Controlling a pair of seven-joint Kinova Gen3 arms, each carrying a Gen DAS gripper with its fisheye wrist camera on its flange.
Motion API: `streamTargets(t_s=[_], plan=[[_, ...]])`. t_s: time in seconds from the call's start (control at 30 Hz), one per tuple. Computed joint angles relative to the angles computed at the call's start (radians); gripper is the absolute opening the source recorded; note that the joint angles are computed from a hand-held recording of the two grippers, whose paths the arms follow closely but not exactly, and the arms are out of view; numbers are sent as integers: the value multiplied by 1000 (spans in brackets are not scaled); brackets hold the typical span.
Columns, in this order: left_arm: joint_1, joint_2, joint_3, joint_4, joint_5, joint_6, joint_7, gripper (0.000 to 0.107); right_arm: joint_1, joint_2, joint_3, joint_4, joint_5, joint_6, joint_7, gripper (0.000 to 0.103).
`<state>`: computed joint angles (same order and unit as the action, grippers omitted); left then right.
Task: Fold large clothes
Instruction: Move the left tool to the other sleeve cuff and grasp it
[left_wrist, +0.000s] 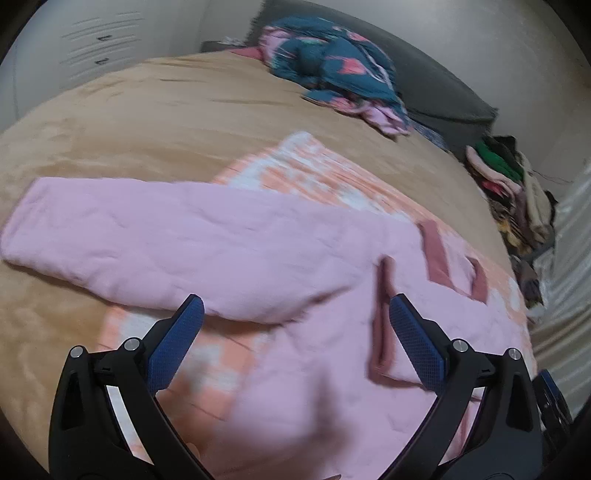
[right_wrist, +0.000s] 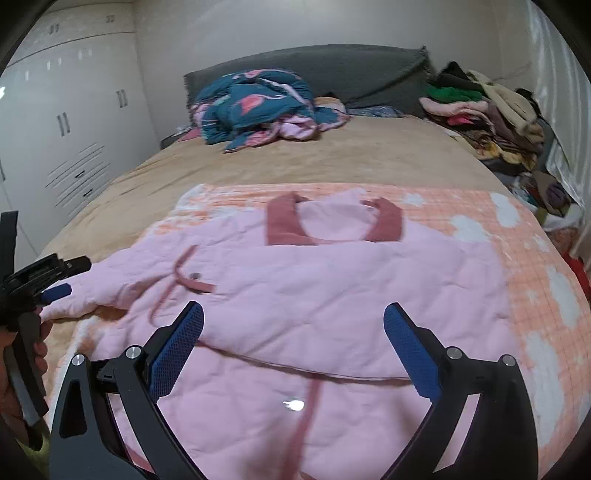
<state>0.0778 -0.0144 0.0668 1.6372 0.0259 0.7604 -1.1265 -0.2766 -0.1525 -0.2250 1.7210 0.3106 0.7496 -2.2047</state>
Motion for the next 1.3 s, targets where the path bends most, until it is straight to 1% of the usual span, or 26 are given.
streamTargets(t_s=[0.13,0.17,0.33,0.43,0.53,0.8,1.07,1.13,1.17,1.23,1.3], plan=[[-21,-10,-14,-1,-78,25,56,94,-37,43,-31,-49,20,4,-10,98],[-28,-14,-18,2,-84,28,63,94,-51,59,-37,-67,28,7,-13,98],[-82,-29,-55,23,-67,32,72,94,-135,132,-39,-147,59,13,-16,98],[-116,-25,-77,24,-27,44,65,94,-187,174,-30,-194,68,18,-15,98],[-143,-31,-87,37,-25,39,88,94,-234,212,-16,-238,63,20,5,98],[-211,-19,-118,49,-28,64,135,94,-339,311,19,-344,40,36,60,98],[-270,13,-150,64,18,77,130,94,-408,414,54,-450,-1,80,123,98],[-286,30,-158,65,53,87,106,94,-421,429,64,-459,-9,83,128,98],[-298,47,-164,63,86,99,81,94,-423,435,66,-460,-16,80,132,98],[-315,70,-168,61,113,111,65,94,-433,444,75,-457,-18,80,128,98],[-333,88,-171,67,147,105,48,94,-435,453,82,-458,-26,81,127,98]])
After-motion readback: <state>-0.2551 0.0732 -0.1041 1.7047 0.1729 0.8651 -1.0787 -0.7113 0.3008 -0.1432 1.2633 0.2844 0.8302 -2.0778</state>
